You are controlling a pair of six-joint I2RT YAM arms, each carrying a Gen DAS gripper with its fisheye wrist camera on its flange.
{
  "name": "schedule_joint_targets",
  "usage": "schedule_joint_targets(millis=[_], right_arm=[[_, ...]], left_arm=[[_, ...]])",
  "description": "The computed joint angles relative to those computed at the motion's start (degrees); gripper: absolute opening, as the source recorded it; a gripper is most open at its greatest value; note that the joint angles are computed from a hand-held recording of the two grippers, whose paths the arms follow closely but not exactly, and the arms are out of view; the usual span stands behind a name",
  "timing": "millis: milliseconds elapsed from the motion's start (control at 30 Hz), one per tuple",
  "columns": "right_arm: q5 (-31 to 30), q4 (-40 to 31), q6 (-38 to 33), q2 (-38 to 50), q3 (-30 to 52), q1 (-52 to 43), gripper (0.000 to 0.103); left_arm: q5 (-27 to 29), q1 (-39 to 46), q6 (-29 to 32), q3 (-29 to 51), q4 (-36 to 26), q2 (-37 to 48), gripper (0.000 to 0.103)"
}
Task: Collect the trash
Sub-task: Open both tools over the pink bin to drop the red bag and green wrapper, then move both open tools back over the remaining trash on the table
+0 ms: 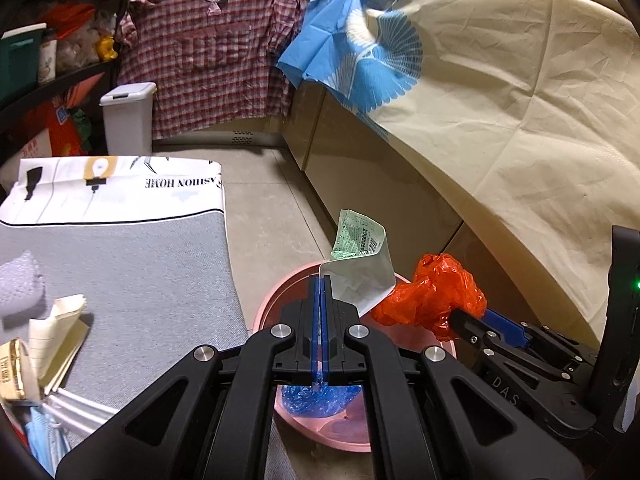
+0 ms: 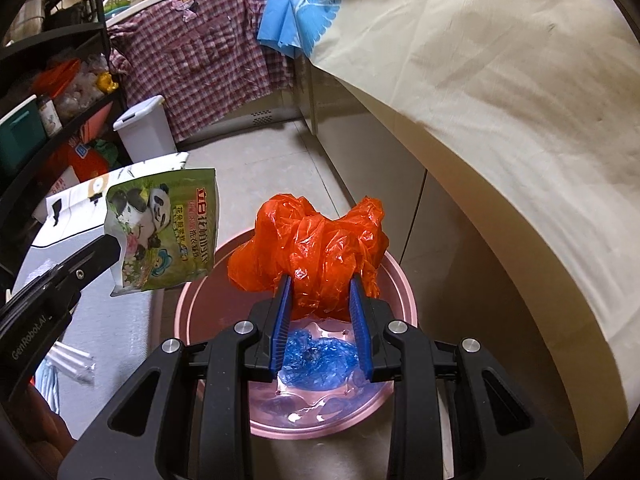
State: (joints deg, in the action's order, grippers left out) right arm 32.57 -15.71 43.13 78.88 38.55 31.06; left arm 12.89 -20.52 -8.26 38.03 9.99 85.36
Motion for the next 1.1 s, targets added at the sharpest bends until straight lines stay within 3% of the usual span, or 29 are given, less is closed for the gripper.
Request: schedule_joint_targets(millis=[100,167,267,467,800,1100], right_arm=[[-0.50,0.35,-0.04,1.62,0.41,-1.05,0.034],[-1.08,0.12,-0.22,3.28,1.27,-1.62,0.043],[-0.94,0.27,-0.50,4.23,1.49,-1.64,0.044],[-0.01,0.38,0.39,2.28,0.32,-1.73,0.045],[3.79,-1.44,1.73,-3.70,-0.42,4.28,0.045],[10.15,-5.39,6.33,-8.63,0.64,16.71,0.045]], left_arm=[[1.93,0.43,-0.13,1.38,-0.14,2.45,0.001],[4.47,1.15,-0.97,2.64,-0.56,4.30,0.003],[4.33,1.12,-1.36,2.55,-0.19,4.51,0.009],[4.35,1.68,-0.94,0.55,-1.26,0.80,0.009],[6.15,8.17,1.79,-6.24,-10.73,-17.19,0.009],[13.85,23.27,9.23,-8.72,-25.08,-34.34,0.009]])
